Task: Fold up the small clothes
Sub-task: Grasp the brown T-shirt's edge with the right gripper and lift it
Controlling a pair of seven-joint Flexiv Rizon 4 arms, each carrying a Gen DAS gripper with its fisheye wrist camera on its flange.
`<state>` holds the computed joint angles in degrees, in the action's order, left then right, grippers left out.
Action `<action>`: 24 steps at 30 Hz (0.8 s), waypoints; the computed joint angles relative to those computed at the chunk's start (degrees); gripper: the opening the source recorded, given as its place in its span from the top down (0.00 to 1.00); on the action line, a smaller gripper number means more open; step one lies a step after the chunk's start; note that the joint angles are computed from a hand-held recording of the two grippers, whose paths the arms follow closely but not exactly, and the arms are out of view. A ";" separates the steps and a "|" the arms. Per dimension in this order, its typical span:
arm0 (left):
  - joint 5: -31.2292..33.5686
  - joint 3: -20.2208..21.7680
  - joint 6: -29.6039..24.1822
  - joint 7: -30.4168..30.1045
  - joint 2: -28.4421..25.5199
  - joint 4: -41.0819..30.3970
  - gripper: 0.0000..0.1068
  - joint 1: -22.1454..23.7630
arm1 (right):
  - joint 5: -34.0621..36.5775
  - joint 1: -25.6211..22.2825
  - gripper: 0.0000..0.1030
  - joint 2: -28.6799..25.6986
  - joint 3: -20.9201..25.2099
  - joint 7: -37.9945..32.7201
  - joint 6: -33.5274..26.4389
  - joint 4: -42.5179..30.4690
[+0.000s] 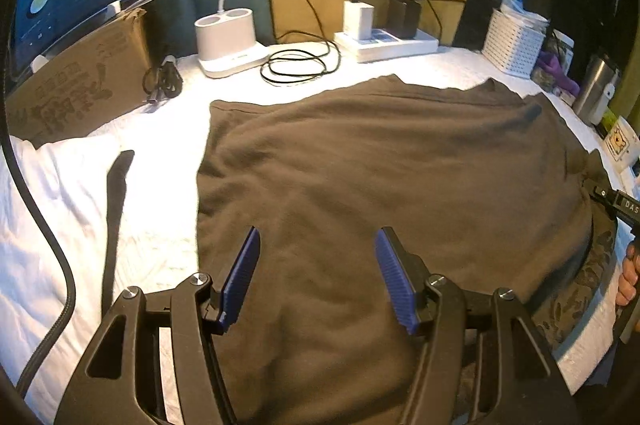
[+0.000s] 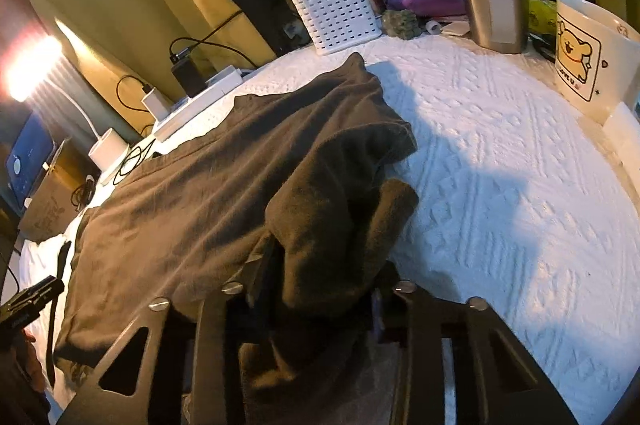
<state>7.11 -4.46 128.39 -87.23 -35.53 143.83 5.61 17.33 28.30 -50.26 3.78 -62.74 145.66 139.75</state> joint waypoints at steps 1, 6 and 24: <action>0.61 -0.19 0.16 -0.09 -0.15 -0.20 0.44 0.85 | -0.05 -0.14 0.71 0.09 0.08 0.17 -0.18 -0.03; 4.26 -1.53 0.64 -0.73 -0.95 -1.22 0.44 5.64 | 0.91 0.42 0.75 1.35 -0.11 0.62 -0.96 0.43; 17.97 -5.58 4.59 -4.14 -4.56 -3.34 0.44 21.57 | 21.58 25.50 0.75 13.58 -14.31 -15.74 -16.05 -3.95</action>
<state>25.08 -10.03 132.99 -91.37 -40.09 140.49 27.17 38.91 53.80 -36.68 -10.53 -78.47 129.62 135.80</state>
